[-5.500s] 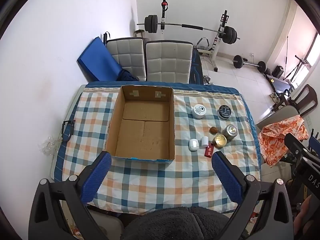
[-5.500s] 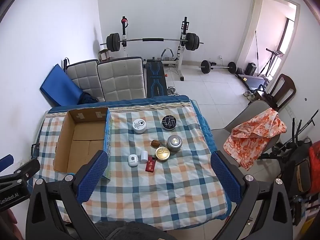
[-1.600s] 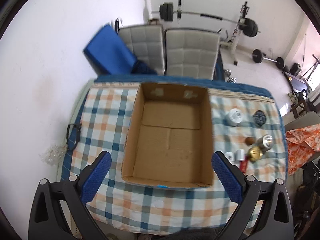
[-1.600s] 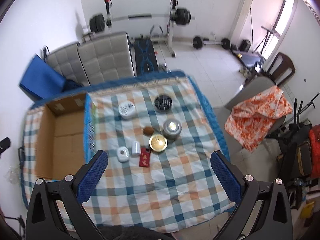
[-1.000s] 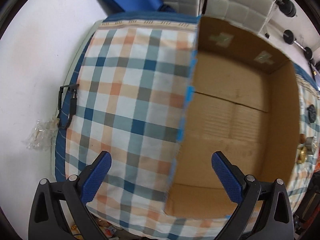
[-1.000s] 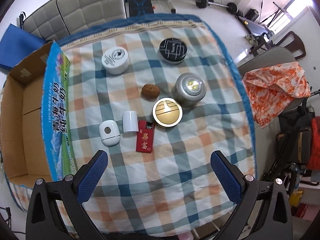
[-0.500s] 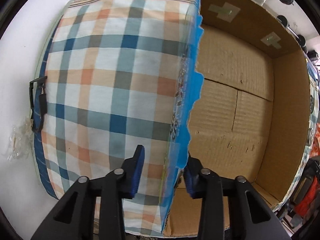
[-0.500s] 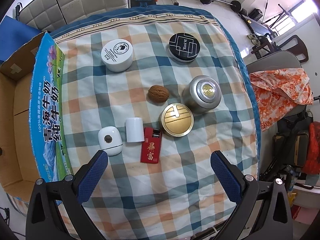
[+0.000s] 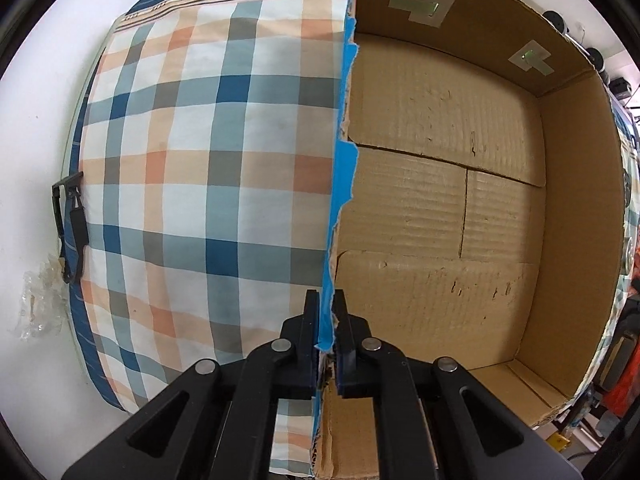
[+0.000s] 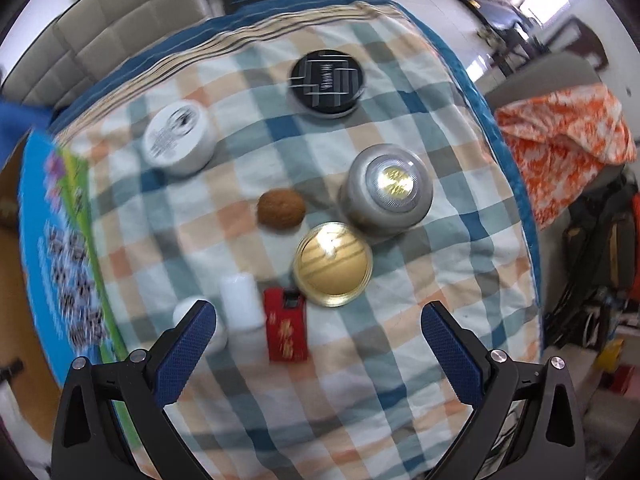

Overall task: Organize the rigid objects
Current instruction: 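Grasp the gold round tin with the right gripper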

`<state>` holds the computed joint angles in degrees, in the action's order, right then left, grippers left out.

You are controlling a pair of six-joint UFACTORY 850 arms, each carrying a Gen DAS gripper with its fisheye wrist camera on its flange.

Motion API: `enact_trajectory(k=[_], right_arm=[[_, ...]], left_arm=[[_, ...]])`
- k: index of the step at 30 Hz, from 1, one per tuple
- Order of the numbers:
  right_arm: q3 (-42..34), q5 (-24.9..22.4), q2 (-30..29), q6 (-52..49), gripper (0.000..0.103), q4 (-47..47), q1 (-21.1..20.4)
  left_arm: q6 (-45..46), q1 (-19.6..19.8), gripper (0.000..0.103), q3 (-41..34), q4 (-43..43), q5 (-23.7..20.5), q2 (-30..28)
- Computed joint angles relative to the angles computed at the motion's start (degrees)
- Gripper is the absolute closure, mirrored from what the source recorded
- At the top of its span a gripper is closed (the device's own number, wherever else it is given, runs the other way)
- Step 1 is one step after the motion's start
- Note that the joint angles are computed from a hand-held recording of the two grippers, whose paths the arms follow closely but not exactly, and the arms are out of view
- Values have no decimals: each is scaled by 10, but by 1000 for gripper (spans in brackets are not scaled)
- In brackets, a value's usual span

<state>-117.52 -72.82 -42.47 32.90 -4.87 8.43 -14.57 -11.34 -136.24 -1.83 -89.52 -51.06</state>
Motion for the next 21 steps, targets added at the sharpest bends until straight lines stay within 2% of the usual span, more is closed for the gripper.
enact_trajectory(k=[4, 8, 10, 12, 14, 16, 17, 18, 21], right_arm=[[-44, -30, -42, 22, 0, -9, -13], [-62, -58, -74, 21, 17, 8, -22], [-61, -65, -85, 24, 19, 29, -27], [-49, -55, -84, 29, 19, 50, -32], [-28, -22, -74, 39, 19, 75, -37], [-32, -22, -81, 38, 21, 82, -37], [-43, -32, -91, 35, 25, 86, -36], [-50, -44, -101, 33, 35, 89, -34], [-39, -32, -98, 42, 35, 88, -33]], left_arm=[[-8, -10, 99, 30, 6, 18, 15], [-12, -10, 99, 38, 6, 25, 19], [-16, -11, 99, 47, 7, 32, 24], [-17, -12, 99, 52, 9, 35, 28], [-17, -12, 99, 58, 11, 38, 32], [-17, -14, 99, 61, 13, 40, 35], [-16, -14, 99, 62, 15, 41, 35], [-14, -15, 99, 65, 17, 42, 37], [-11, -15, 99, 63, 18, 42, 36]])
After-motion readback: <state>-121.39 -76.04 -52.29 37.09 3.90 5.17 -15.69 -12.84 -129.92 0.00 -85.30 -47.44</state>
